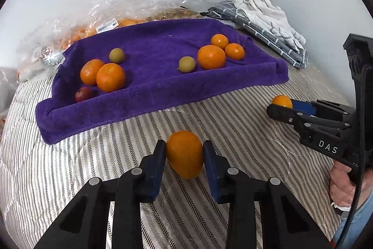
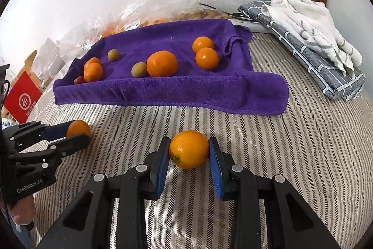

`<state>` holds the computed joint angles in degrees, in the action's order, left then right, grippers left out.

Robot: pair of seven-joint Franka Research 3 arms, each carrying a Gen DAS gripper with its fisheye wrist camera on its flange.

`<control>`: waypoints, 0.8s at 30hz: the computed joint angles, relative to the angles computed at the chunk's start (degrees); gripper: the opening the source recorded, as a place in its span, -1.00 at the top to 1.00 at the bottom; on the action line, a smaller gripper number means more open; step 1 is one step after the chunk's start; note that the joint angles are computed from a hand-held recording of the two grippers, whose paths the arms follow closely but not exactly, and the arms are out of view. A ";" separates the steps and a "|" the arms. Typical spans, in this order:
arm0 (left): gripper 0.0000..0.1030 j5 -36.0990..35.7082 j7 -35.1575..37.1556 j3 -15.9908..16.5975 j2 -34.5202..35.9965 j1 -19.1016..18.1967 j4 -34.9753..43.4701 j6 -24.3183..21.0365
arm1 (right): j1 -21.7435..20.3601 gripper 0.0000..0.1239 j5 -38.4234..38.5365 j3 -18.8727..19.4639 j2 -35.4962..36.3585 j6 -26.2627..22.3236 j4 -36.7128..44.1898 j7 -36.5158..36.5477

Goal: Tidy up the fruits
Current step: 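Grasp an orange from the bedspread with the left tool while the right tool holds its orange, then carry both held oranges over the purple towel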

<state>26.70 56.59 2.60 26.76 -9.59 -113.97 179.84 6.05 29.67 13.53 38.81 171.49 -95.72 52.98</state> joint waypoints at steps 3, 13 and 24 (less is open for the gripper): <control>0.40 0.33 -2.40 3.32 -0.91 -2.39 -1.72 2.31 | -0.63 0.48 0.44 0.64 0.01 0.10 -0.05 -0.34; 0.40 -2.63 -6.68 14.65 -6.06 -10.52 -9.44 7.40 | 0.60 0.48 -1.29 -0.64 -0.01 -0.09 -0.07 0.22; 0.40 -12.41 -3.78 20.79 -9.55 -15.18 -17.15 12.97 | -1.45 0.48 2.31 1.82 -0.72 0.09 -0.84 -3.69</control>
